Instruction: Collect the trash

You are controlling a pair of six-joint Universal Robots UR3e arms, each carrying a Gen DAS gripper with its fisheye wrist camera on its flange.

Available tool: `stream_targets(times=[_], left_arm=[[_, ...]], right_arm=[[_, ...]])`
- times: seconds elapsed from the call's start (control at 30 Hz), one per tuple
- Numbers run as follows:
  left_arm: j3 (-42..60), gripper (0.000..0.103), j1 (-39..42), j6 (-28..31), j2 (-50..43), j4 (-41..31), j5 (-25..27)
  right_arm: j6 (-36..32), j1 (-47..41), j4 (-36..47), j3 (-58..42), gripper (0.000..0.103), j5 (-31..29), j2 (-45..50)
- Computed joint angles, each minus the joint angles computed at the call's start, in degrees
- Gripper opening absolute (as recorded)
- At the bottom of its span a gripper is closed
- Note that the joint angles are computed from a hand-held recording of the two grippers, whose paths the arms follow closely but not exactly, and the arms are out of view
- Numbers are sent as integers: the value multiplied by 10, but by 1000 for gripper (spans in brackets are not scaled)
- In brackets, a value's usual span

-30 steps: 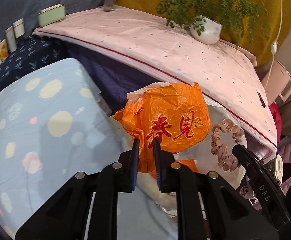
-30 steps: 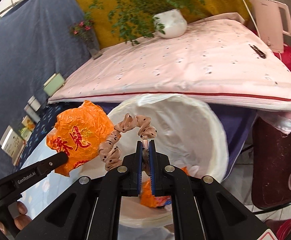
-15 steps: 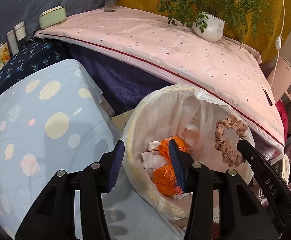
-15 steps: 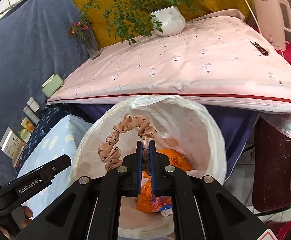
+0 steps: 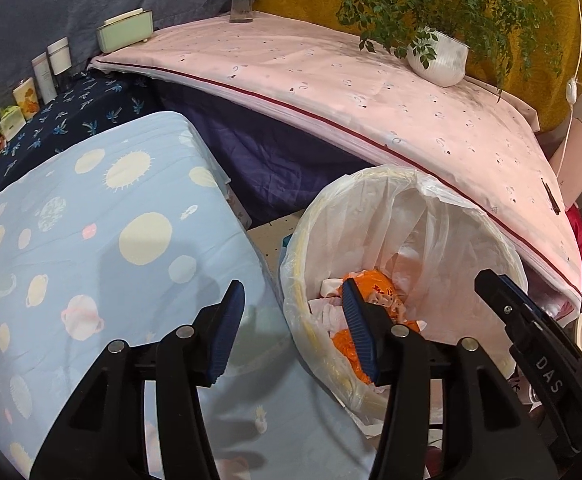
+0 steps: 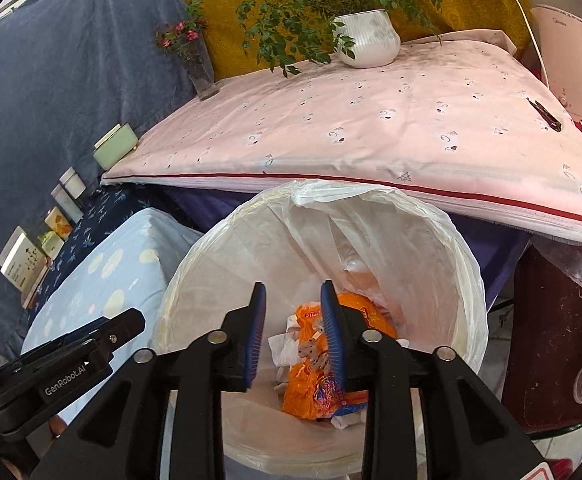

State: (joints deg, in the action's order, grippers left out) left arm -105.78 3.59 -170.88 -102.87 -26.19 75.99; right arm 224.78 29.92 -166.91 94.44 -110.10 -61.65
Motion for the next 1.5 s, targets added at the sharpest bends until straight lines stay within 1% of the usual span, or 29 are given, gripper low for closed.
stream_targets(times=[0.13,0.2,0.23,0.27,0.3,0.33,0.37,0.43,0.5,0.53,0.57,0.6,0.67,0.8,0.83,0.87,1.07,1.5], left_arm=[[-23,49,1,4,22,11,13],[-33,57,0,3,34,10,23],[-41,65,0,0,43,14,29],[-51,68,0,-1,51,21,32],[-62,69,1,-1,61,28,36],[-69,71,0,0,68,31,41],[-76,72,-2,1,76,30,48],[-87,73,-3,2,91,26,52],[-103,77,-3,4,108,23,56],[-112,77,-3,5,117,25,58],[-117,78,-4,6,123,26,62],[-124,78,-4,8,131,27,65],[-138,84,-2,9,147,28,68],[-167,87,6,9,182,28,67],[-171,87,6,10,187,25,69],[-175,87,6,12,193,23,69],[-209,92,17,19,235,16,71],[-261,92,55,28,300,-15,47]], right_arm=[[-13,12,38,-6,39,-9,-18],[-16,21,56,-11,46,-17,-26],[-20,25,65,-11,50,-20,-32],[-22,27,72,-12,57,-21,-37],[-26,31,80,-12,61,-21,-43],[-29,36,86,-13,67,-26,-47],[-31,42,93,-15,70,-35,-51],[-36,53,113,-21,71,-47,-58],[-31,63,146,-30,76,-64,-65],[-27,67,156,-30,79,-70,-69],[-26,71,159,-26,81,-73,-74],[-23,76,160,-20,81,-76,-80],[-20,81,172,-15,84,-79,-89],[-21,97,189,-12,86,-98,-98],[-20,100,188,-8,88,-99,-102],[-20,102,187,-3,96,-98,-106],[-15,125,216,-11,96,-117,-109],[21,156,267,-14,96,-149,-110]])
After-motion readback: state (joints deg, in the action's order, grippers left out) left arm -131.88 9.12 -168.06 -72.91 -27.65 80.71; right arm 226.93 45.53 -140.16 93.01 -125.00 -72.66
